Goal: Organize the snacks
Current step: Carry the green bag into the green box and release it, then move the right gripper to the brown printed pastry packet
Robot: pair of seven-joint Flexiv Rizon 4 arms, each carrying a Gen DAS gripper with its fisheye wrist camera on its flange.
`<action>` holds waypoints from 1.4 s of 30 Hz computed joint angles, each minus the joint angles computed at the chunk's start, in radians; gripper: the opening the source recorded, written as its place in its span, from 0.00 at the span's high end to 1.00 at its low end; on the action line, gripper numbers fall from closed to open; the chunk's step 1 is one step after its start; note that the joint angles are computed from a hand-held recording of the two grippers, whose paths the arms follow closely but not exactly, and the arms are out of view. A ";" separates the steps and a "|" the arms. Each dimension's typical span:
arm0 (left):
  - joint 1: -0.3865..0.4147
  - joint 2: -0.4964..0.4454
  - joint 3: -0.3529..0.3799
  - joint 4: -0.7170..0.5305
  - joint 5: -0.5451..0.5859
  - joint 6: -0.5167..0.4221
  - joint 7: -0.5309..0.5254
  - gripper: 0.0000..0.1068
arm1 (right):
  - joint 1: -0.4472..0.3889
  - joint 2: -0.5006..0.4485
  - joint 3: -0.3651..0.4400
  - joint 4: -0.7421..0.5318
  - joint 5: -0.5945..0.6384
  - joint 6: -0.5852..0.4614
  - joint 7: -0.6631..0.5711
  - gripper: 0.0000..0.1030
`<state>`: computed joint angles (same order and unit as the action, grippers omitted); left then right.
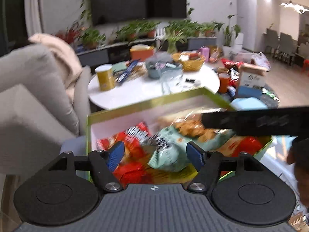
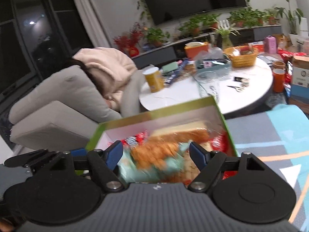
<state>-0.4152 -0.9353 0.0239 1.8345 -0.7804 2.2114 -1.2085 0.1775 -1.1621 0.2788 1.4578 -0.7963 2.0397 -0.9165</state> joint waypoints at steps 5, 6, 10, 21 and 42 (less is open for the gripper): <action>0.047 0.024 -0.039 0.067 0.083 0.024 -0.099 0.36 | -0.031 0.024 0.015 0.050 -0.031 0.003 0.010 0.41; 0.038 0.029 -0.033 0.075 0.082 0.028 -0.102 0.36 | -0.023 0.038 0.001 0.066 -0.019 0.011 0.002 0.41; 0.012 0.051 -0.026 0.117 0.089 0.065 -0.118 0.36 | -0.014 0.082 -0.025 0.132 0.004 0.038 -0.022 0.41; -0.065 0.097 -0.043 0.190 0.036 0.133 -0.109 0.35 | 0.013 0.178 -0.081 0.299 0.099 0.140 -0.102 0.41; -0.281 0.118 -0.133 0.317 -0.283 0.117 -0.136 0.29 | 0.088 0.260 -0.164 0.592 0.323 0.301 -0.356 0.41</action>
<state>-0.6964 -0.8173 -0.1091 2.1518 -1.0632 2.3286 -1.3440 0.2650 -0.9024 0.1144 2.0493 -0.4730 2.3410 -1.2727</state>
